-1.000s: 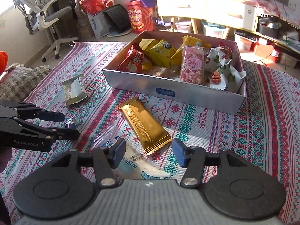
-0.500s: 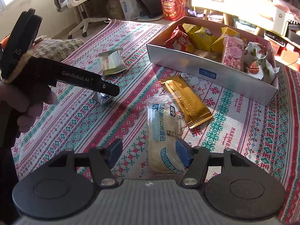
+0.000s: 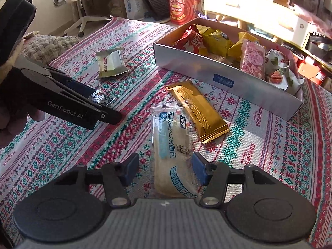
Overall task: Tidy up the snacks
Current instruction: 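Grasp the clear chocolate wrapper with the left gripper while the right gripper grasps the white-and-blue bar packet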
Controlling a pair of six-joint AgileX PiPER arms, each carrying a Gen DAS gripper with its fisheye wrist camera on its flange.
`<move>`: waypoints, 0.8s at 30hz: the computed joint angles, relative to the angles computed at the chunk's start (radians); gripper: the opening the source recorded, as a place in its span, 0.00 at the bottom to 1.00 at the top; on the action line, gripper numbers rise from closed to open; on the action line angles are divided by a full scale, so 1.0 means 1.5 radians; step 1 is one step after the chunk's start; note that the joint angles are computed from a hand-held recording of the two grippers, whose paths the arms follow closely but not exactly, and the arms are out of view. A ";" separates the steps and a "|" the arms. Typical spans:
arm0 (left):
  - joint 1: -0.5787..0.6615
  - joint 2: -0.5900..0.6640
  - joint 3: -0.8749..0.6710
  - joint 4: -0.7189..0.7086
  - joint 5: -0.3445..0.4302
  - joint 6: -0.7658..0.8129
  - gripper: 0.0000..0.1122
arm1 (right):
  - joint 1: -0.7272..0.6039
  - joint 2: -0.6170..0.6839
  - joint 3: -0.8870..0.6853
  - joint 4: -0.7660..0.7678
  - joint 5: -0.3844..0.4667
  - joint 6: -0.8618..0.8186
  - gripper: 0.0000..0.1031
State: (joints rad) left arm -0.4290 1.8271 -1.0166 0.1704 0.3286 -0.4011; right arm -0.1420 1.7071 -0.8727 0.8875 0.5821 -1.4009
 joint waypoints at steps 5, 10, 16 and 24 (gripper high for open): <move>-0.014 0.002 0.000 0.102 0.007 -0.094 0.59 | 0.004 -0.005 0.008 0.017 -0.018 -0.005 0.46; -0.021 0.000 0.000 0.154 0.015 -0.142 0.47 | 0.010 -0.011 0.018 0.031 -0.036 -0.018 0.35; -0.027 -0.001 -0.004 0.181 0.022 -0.178 0.42 | 0.022 -0.016 0.027 0.054 -0.067 -0.031 0.19; -0.027 -0.007 -0.003 0.181 0.020 -0.184 0.40 | 0.010 -0.020 0.018 0.060 -0.046 -0.023 0.17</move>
